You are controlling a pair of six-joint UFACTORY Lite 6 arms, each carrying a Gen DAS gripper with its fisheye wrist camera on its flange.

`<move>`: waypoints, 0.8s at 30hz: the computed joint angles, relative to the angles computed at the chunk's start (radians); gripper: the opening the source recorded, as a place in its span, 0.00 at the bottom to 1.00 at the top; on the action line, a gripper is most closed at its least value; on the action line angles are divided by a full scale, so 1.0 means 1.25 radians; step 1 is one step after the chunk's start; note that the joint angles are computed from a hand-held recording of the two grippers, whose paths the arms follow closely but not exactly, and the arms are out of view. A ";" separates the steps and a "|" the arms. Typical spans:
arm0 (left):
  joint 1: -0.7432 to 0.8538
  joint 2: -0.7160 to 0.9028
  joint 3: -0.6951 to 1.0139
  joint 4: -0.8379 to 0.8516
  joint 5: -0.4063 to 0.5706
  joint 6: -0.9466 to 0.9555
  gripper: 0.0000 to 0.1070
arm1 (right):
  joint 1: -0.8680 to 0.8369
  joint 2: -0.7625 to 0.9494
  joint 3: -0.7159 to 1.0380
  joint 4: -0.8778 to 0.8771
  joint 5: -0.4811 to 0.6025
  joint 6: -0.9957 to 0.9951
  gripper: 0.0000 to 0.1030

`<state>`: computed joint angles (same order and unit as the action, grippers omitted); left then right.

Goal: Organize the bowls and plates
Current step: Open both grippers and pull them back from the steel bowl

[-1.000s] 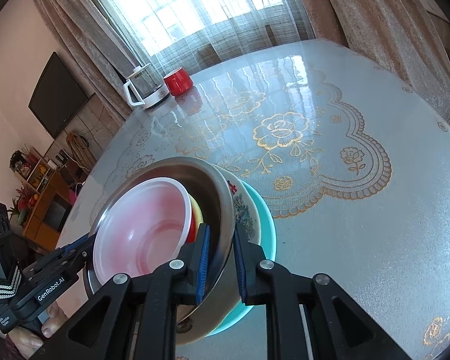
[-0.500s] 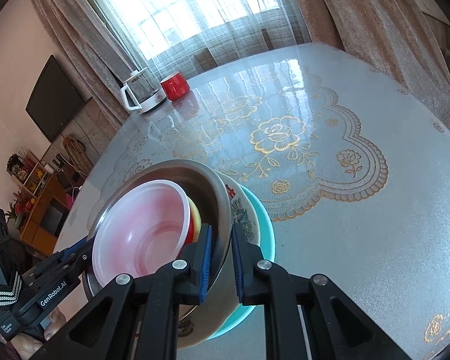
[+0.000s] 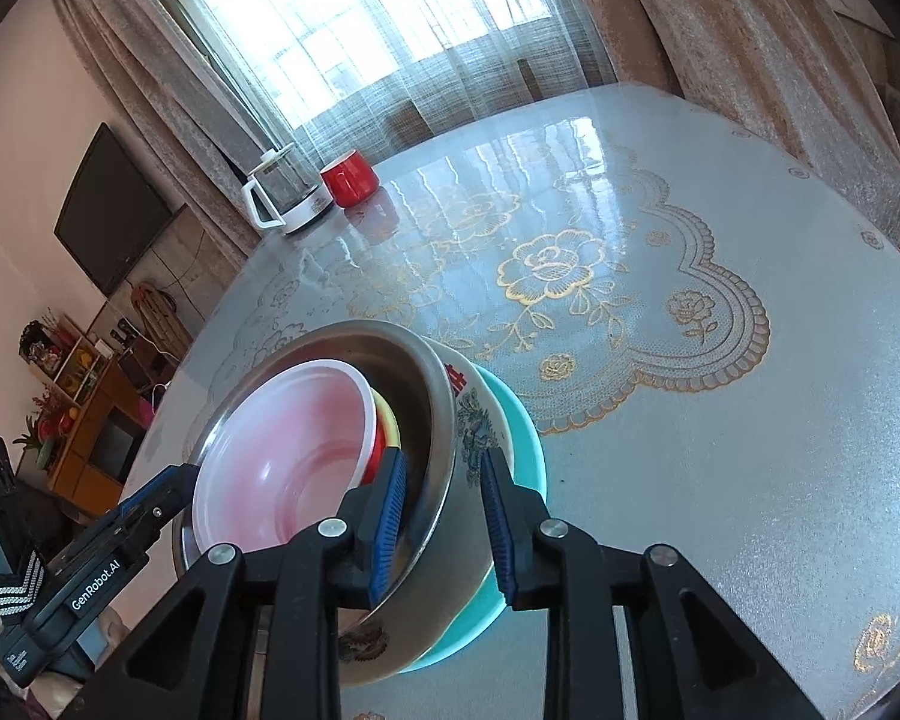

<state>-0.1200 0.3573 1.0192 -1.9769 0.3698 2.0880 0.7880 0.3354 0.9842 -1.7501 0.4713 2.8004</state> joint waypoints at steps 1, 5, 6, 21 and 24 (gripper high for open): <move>0.000 -0.009 -0.009 -0.010 0.000 0.010 0.31 | 0.007 0.000 0.002 0.018 0.009 -0.015 0.29; 0.007 -0.052 -0.054 -0.087 0.005 0.085 0.38 | 0.033 -0.001 0.018 0.116 0.051 -0.104 0.33; 0.004 -0.064 -0.068 -0.127 0.001 0.125 0.38 | 0.045 -0.001 0.025 0.150 0.075 -0.138 0.34; -0.019 -0.210 -0.254 -0.542 0.001 0.506 0.44 | 0.204 0.105 0.179 0.388 0.381 -0.323 0.41; -0.036 -0.238 -0.292 -0.607 0.009 0.564 0.47 | 0.225 0.118 0.189 0.405 0.424 -0.313 0.45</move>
<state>-0.1650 0.0595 0.6538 -2.7360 0.3810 2.7928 1.0698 0.4829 1.2211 -1.2433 1.0018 2.4097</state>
